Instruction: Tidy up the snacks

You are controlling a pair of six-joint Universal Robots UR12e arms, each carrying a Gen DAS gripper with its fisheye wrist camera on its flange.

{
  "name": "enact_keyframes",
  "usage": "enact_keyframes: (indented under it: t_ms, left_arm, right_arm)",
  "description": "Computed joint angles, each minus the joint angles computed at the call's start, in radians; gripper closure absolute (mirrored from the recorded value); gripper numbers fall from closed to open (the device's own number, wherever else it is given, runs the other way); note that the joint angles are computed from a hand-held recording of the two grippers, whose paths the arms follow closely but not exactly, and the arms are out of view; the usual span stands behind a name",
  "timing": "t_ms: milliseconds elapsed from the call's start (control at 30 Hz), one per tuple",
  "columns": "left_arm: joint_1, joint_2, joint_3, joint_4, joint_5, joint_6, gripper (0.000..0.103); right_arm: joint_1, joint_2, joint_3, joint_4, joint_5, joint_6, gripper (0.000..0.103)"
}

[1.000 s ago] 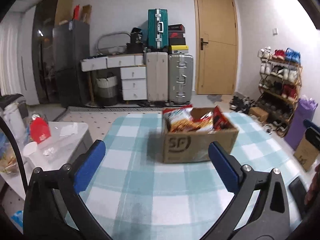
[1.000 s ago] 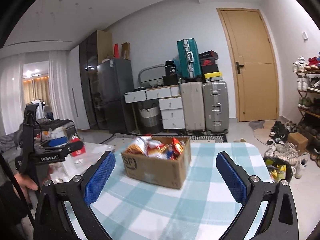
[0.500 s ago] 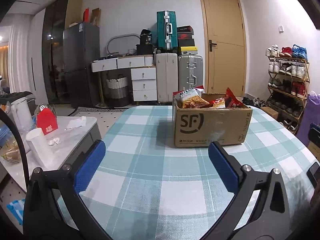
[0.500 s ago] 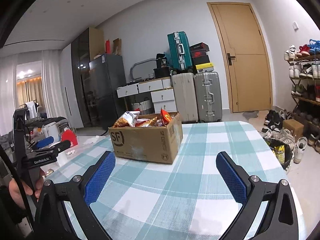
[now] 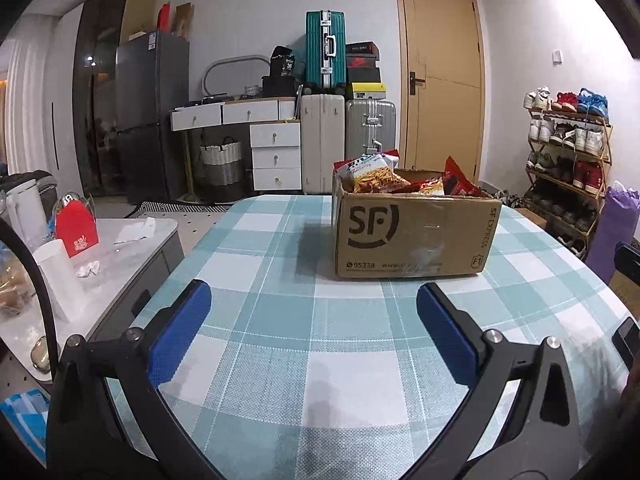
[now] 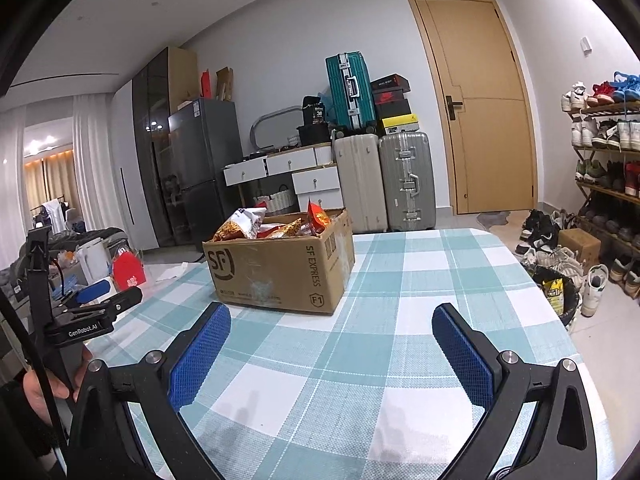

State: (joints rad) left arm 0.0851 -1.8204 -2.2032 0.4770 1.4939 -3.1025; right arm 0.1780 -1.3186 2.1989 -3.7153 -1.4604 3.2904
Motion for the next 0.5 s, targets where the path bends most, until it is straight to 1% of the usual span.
enact_keyframes:
  t_ms: [67,133,300,367,500]
  left_arm:
    - [-0.003,-0.004,0.003,0.000,0.010,0.006,0.000]
    - [-0.002,-0.009,0.003,0.012,0.001,0.012,0.000]
    - [-0.008,-0.020,0.009,0.028,0.009,0.034,0.000]
    - [-0.013,-0.026,0.014,0.032,0.027,0.037,0.000]
    - [-0.015,-0.032,0.015,0.047,0.028,0.041,0.000]
  right_arm:
    - [-0.001,-0.001,-0.002,0.007,0.001,0.001,0.000]
    - [-0.002,-0.001,-0.001,0.004,0.004,0.003,0.000]
    - [-0.004,0.000,-0.002,0.003,0.012,0.004,0.000]
    - [-0.004,0.001,-0.002,0.003,0.013,0.003,0.000]
    - [-0.004,0.003,-0.004,-0.001,0.017,0.007,0.000]
